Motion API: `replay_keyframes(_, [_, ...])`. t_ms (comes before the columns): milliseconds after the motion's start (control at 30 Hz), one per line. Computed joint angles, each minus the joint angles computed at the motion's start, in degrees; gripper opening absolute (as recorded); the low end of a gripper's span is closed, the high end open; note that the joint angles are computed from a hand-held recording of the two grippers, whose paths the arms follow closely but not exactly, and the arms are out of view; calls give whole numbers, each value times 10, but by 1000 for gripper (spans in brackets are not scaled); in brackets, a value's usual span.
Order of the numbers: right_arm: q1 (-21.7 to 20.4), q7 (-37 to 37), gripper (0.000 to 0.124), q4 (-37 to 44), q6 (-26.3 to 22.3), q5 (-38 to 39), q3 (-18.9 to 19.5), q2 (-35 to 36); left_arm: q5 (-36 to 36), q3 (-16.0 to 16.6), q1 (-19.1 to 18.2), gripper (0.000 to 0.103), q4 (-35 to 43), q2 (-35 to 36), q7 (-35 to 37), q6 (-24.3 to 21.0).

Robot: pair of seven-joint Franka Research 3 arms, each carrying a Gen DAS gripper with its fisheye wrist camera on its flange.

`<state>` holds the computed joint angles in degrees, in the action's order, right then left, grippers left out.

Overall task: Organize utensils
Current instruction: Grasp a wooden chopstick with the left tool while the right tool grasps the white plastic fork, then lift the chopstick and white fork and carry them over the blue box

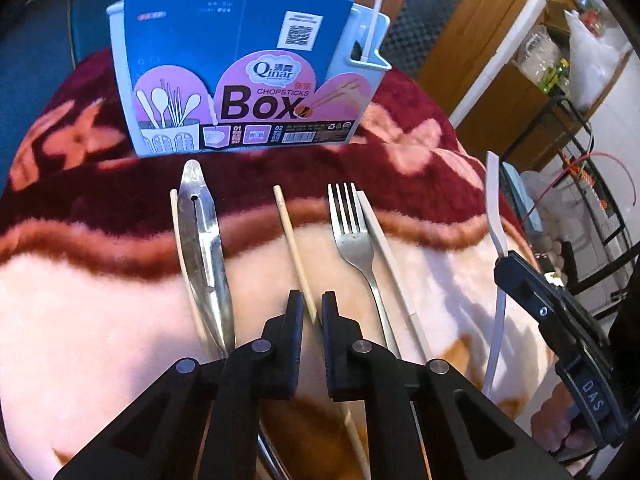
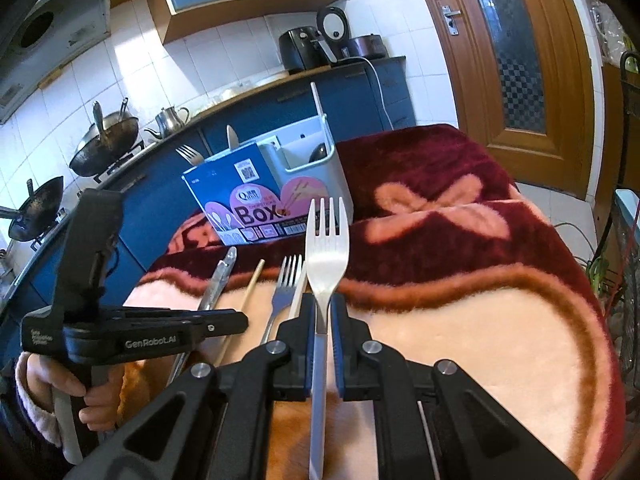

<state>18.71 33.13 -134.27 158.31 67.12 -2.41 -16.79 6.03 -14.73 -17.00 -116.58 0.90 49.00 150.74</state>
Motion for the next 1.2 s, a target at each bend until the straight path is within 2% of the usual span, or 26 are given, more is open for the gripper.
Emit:
replay_keyframes(67, [3, -15, 9, 0, 1, 16, -3, -2, -19, 1, 2, 4, -6, -3, 6, 10])
replay_keyframes(167, [6, -34, 9, 0, 3, 37, -5, -4, -30, 1, 2, 4, -18, -10, 4, 29])
replay_keyframes(333, [12, -89, 9, -1, 14, 93, -6, -14, -52, 5, 1, 4, -58, -38, 10, 91])
replay_keyframes(467, [16, -134, 9, 1, 22, 138, -3, -20, -33, 6, 2, 4, -83, -60, -8, 142])
replay_keyframes(600, [13, -168, 9, 4, 20, 178, 1, -25, 54, -4, 26, 4, -105, -84, -83, 189])
replay_keyframes(700, [10, -185, 9, 8, 21, 200, 6, -25, 159, -27, 70, 4, -114, -103, -174, 215])
replay_keyframes(833, [5, -203, 9, 14, 21, 226, 13, -24, 247, -42, 112, 4, -114, -118, -250, 232])
replay_keyframes(1000, [-1, -226, 9, 23, 18, 257, 19, -20, 419, -84, 194, 4, -79, -123, -396, 230])
replay_keyframes(1167, [-7, -246, 9, 33, 18, 274, 26, -12, 581, -97, 236, 4, -27, -109, -538, 220])
replay_keyframes(1200, [-8, -248, 9, 35, 17, 276, 27, -11, 636, -102, 248, 4, -9, -103, -587, 214])
